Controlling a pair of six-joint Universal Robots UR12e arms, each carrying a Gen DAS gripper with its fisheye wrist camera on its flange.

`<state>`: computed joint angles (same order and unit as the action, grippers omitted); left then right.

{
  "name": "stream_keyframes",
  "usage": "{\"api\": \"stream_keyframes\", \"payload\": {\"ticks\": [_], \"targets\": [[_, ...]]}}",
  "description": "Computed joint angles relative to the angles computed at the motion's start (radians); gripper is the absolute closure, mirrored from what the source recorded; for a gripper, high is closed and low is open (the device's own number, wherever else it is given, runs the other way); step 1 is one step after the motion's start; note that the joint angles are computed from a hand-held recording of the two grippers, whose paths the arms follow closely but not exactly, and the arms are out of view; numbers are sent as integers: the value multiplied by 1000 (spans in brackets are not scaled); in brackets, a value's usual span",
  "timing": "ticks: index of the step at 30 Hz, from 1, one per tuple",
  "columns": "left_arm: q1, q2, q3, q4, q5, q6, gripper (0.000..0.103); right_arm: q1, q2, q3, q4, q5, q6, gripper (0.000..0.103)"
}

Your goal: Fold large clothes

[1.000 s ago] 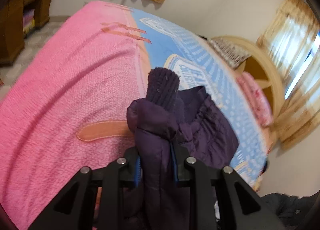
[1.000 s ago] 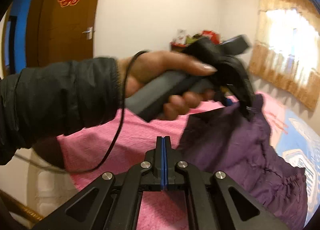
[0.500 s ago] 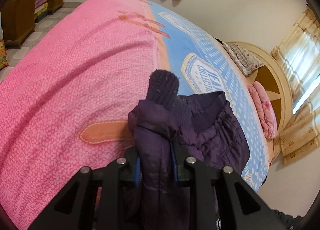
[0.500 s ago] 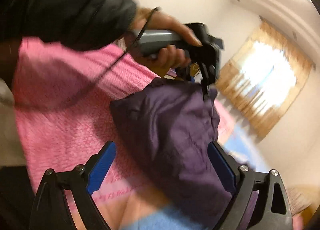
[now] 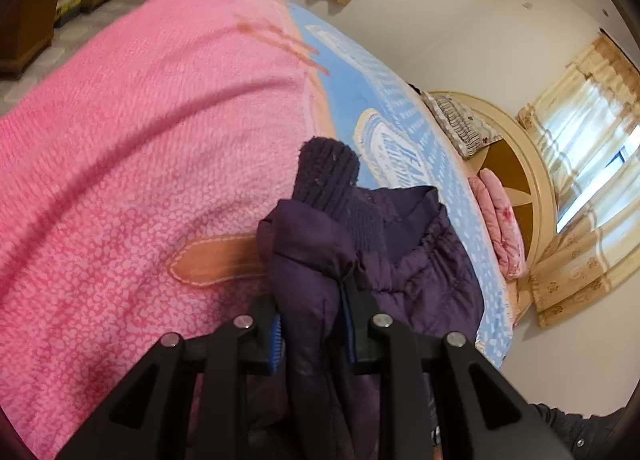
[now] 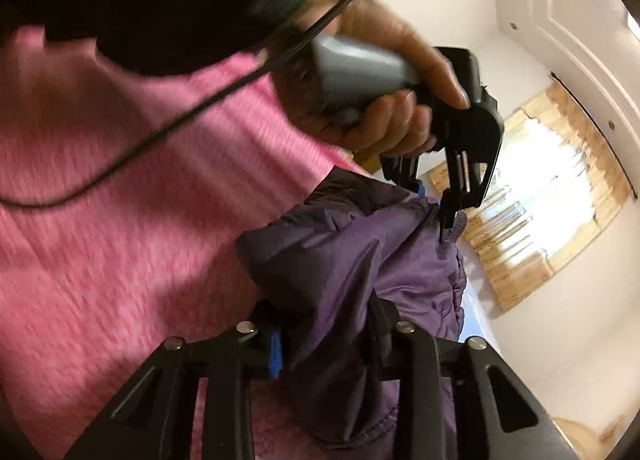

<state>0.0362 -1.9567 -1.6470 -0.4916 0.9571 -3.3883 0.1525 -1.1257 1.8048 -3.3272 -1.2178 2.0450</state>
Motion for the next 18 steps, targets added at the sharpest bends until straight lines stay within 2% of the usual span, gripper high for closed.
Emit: {"api": "stream_keyframes", "payload": {"ticks": [2, 5, 10, 13, 16, 18], "targets": [[-12, 23, 9, -5, 20, 17, 79, -3, -21, 4, 10, 30, 46, 73], [-40, 44, 45, -39, 73, 64, 79, -12, -56, -8, 72, 109, 191, 73], [-102, 31, 169, -160, 174, 115, 79, -80, -86, -50, 107, 269, 442, 74], [-145, -22, 308, -315, 193, 86, 76, -145, -96, -69, 107, 357, 571, 74], [-190, -84, 439, -442, 204, 31, 67, -224, -103, -79, 100, 444, 706, 75], [-213, -113, 491, -457, 199, -5, 63, -262, -93, -95, 84, 450, 779, 75]]}}
